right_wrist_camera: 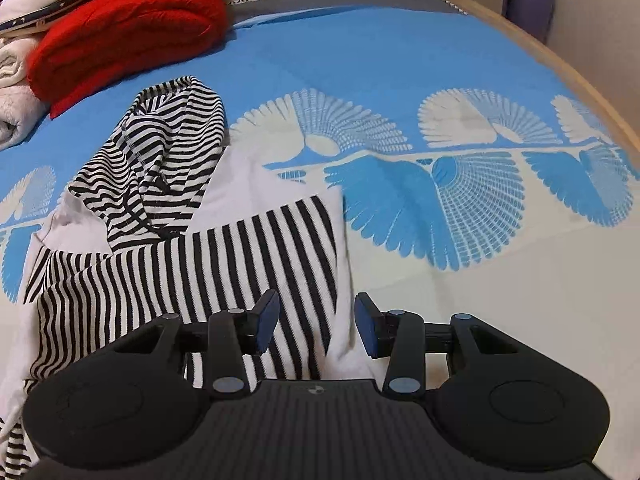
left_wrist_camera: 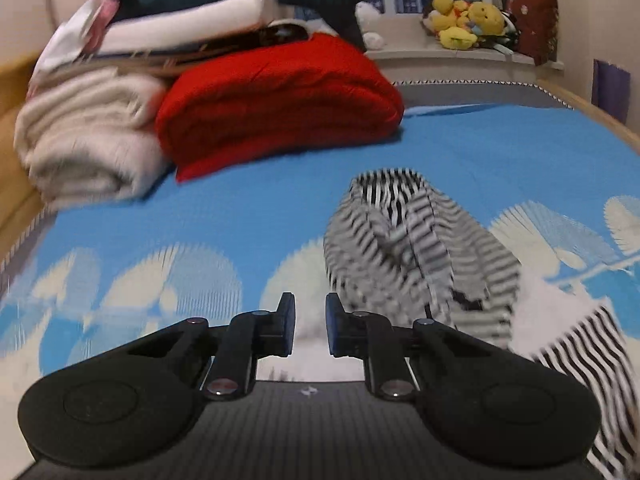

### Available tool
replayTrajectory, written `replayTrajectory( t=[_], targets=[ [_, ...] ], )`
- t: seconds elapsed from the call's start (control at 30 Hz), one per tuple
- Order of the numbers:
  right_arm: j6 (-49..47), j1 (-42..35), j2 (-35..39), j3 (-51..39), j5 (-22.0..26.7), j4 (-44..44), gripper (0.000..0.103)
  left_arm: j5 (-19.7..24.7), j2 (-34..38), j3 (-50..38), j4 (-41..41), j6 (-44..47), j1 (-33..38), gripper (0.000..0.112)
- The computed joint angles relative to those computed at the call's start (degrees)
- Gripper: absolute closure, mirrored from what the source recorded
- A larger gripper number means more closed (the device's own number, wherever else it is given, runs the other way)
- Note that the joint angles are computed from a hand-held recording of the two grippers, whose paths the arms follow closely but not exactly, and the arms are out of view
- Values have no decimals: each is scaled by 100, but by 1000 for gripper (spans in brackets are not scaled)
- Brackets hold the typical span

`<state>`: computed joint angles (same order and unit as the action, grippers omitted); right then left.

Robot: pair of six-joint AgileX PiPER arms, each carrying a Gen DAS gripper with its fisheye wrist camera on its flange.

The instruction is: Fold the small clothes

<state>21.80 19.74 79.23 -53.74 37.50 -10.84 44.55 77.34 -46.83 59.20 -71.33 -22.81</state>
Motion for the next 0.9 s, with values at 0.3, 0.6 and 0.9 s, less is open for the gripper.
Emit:
replayTrajectory(
  t=[0.3, 0.6, 0.9],
  targets=[
    [-18, 216, 355, -43, 23, -833, 60, -1241, 3498, -3017, 715, 544, 1409, 94],
    [-299, 411, 680, -137, 94, -1066, 60, -701, 6686, -7757, -2517, 3528, 2141, 76],
    [-444, 345, 926, -208, 175, -1033, 60, -450, 6906, -8007, -2011, 3876, 1957, 107]
  ],
)
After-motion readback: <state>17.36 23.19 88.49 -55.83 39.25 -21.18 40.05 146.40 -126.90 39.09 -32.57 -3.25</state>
